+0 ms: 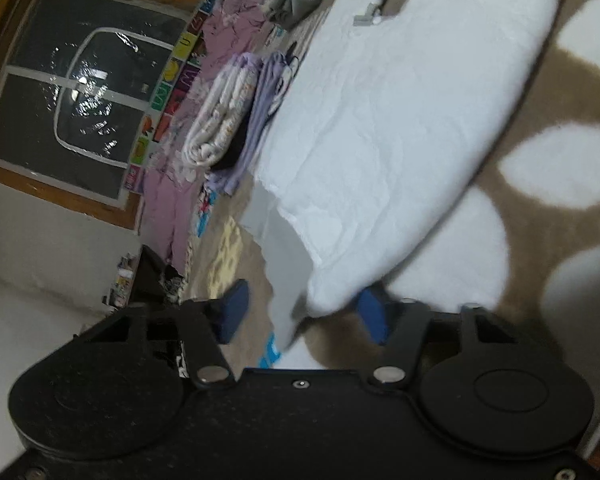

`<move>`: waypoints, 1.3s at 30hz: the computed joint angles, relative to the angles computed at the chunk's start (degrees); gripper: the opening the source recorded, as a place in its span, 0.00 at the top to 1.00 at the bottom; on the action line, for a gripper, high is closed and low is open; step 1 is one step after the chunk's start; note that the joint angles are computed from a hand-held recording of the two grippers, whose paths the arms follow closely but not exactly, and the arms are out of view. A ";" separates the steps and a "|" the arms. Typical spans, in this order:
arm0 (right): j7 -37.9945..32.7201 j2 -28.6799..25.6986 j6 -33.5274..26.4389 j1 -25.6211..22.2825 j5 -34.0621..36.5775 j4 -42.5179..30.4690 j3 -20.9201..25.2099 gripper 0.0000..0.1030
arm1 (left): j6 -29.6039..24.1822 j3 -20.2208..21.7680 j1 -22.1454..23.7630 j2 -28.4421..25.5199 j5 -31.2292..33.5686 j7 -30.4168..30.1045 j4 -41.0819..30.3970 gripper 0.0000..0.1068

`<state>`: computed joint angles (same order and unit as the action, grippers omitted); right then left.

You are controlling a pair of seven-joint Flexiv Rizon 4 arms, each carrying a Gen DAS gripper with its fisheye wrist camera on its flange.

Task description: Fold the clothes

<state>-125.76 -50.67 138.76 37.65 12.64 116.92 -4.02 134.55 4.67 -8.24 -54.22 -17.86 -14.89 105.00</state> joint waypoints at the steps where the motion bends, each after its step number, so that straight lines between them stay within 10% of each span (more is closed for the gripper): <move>1: 0.05 -0.08 0.32 -0.14 -0.09 -0.11 0.09 0.60 | 0.30 0.14 -0.33 -0.26 -0.53 0.07 -0.31 0.77; 7: 3.11 0.65 0.74 -3.57 -3.57 0.00 2.36 0.87 | -0.59 -4.61 2.11 1.20 -2.56 -9.47 -1.07 0.91; 16: 19.70 1.64 2.33 -14.24 -11.71 -3.37 7.74 0.92 | -5.38 -5.92 1.52 1.32 -6.42 -24.54 -7.39 0.94; 39: 52.54 -12.69 -11.19 -24.15 -28.68 -34.61 5.85 0.93 | -25.87 12.00 -10.44 -14.36 -27.27 -30.91 -38.17 0.95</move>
<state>-73.22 -63.36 127.57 13.51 -16.03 82.30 1.83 108.68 16.67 -18.68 -68.58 -45.13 -45.80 66.84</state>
